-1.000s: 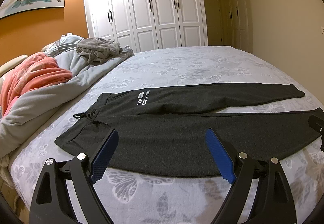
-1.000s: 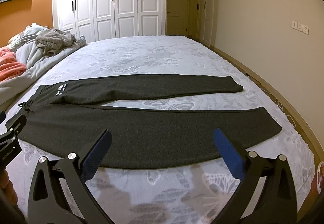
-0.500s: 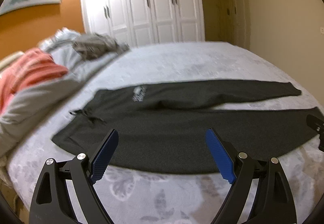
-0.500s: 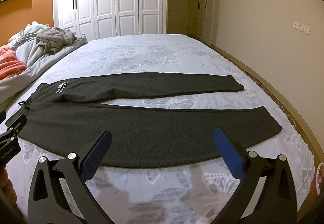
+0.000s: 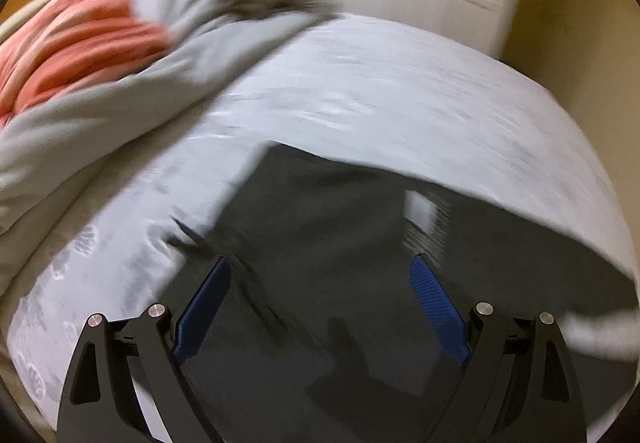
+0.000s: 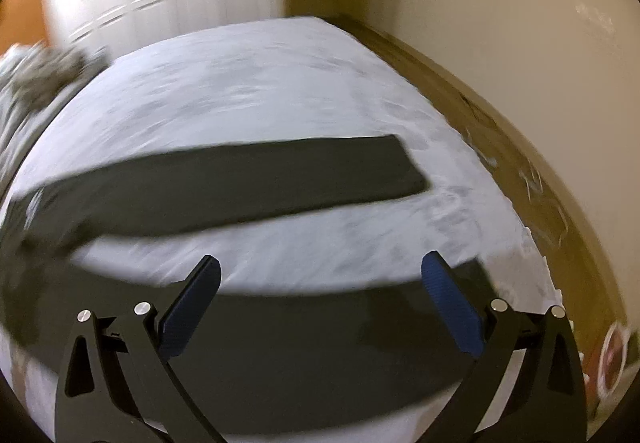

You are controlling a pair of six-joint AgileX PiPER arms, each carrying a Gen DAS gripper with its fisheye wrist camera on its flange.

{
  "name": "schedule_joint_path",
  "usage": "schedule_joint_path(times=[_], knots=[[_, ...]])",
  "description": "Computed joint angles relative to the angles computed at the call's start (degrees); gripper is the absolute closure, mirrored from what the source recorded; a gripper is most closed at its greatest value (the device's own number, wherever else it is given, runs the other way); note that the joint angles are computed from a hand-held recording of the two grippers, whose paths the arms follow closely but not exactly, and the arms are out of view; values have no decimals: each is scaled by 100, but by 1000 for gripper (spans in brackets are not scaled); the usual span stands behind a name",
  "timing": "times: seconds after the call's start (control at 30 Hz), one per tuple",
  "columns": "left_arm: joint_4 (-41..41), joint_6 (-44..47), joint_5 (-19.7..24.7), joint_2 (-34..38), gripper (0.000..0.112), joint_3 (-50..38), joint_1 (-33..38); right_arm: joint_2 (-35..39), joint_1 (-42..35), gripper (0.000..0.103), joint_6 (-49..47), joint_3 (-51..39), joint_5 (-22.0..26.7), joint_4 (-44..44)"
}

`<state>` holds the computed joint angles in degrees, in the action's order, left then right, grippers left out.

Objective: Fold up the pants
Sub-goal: 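Grasp one pant cuff with the left tool while the right tool grasps the other cuff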

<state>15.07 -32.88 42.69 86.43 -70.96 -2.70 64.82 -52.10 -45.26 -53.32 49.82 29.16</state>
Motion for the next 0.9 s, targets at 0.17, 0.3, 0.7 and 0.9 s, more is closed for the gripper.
schedule_joint_path(times=[0.17,0.3,0.7,0.9], knots=[[-734,136,-13,1821,23,-1689,1116,2152,286,5,1254,-1493,-536,-224],[-1478,387,152,2917,23,-2732,1369,3589,493,5,2215,-2771,-404,-306],[-1191,235,-181,3230,91,-2909,1030,4227,1164,99,2175,-3037,-1172,-578],[-2800,2126,-663,970,96,-1039,1503,2287,-31,99,-801,-1711,-637,1632]])
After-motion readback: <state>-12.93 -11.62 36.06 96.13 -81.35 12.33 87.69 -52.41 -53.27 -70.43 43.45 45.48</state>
